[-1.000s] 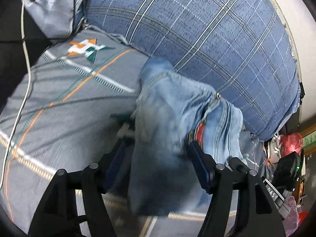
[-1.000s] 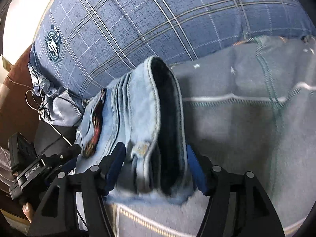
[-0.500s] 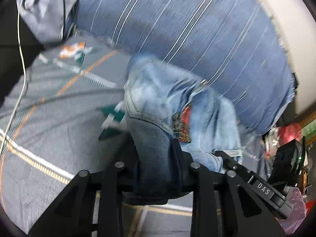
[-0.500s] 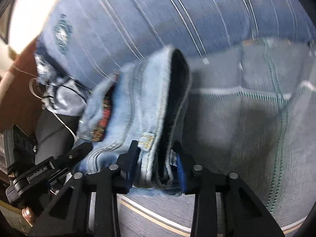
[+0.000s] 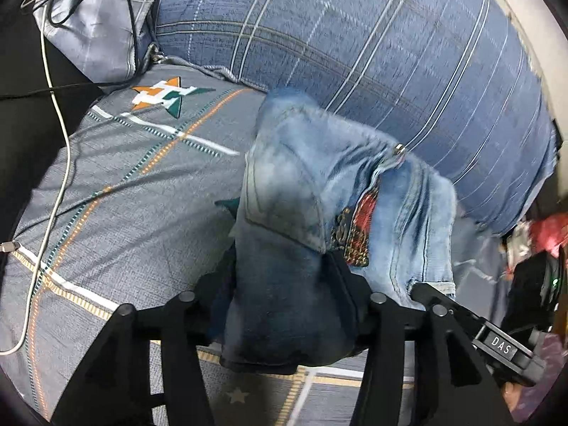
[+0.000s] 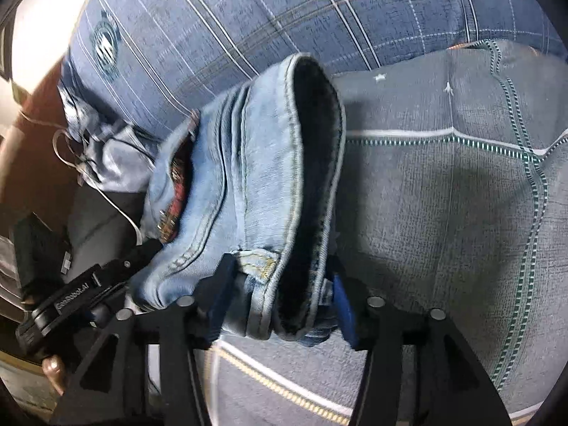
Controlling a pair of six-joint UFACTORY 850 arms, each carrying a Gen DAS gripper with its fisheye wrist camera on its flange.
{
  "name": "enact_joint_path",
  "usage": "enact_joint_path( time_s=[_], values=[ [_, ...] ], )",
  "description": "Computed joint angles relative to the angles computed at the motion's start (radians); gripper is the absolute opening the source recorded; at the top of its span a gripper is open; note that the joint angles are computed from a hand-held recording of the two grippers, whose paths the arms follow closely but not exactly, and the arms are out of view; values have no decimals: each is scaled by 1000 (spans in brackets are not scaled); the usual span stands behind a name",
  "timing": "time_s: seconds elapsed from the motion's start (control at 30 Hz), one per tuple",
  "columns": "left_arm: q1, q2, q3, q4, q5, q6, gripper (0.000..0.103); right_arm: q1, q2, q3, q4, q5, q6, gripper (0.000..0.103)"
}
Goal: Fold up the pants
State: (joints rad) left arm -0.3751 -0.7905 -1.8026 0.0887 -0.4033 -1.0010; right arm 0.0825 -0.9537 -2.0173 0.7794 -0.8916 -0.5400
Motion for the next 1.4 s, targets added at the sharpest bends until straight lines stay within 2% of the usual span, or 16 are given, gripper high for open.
enact_joint_path(
  time_s=[0.07, 0.13, 0.33, 0.47, 0.57, 0.63, 0.7, 0.83, 0.93, 1.07, 1.13, 1.23, 1.4],
  values=[
    [-8, 17, 16, 171, -2, -176, 66, -6, 51, 63, 50, 57, -60, 62],
    [-30, 28, 20, 367, -22, -343, 70, 0, 109, 133, 78, 135, -128, 67],
    [-90, 59, 25, 764, -127, -604, 83, 18, 245, 302, 271, 330, -378, 82],
    [-140, 105, 86, 981, -212, -778, 90, 27, 324, 416, 324, 454, -457, 82],
    [-182, 139, 144, 1095, -283, -884, 97, 18, 407, 540, 551, 493, -694, 82],
    [-214, 155, 172, 1143, -332, -894, 101, 17, 470, 636, 732, 509, -892, 82],
    [-245, 162, 186, 1159, -397, -876, 103, 15, 521, 708, 824, 511, -1008, 82],
    [-275, 182, 213, 1178, -429, -881, 103, -7, 567, 766, 875, 420, -1065, 82],
    [-280, 180, 200, 1185, -444, -869, 103, -7, 583, 783, 937, 408, -1142, 82],
    [-271, 184, 199, 1154, -406, -877, 103, -28, 559, 760, 878, 339, -1038, 82],
    [-268, 185, 200, 1143, -391, -880, 103, -30, 552, 752, 848, 340, -995, 82],
    [-272, 182, 196, 1144, -411, -872, 103, -31, 548, 747, 833, 340, -967, 82],
    [-278, 182, 198, 1161, -436, -874, 103, -20, 556, 757, 848, 359, -996, 82]
  ],
)
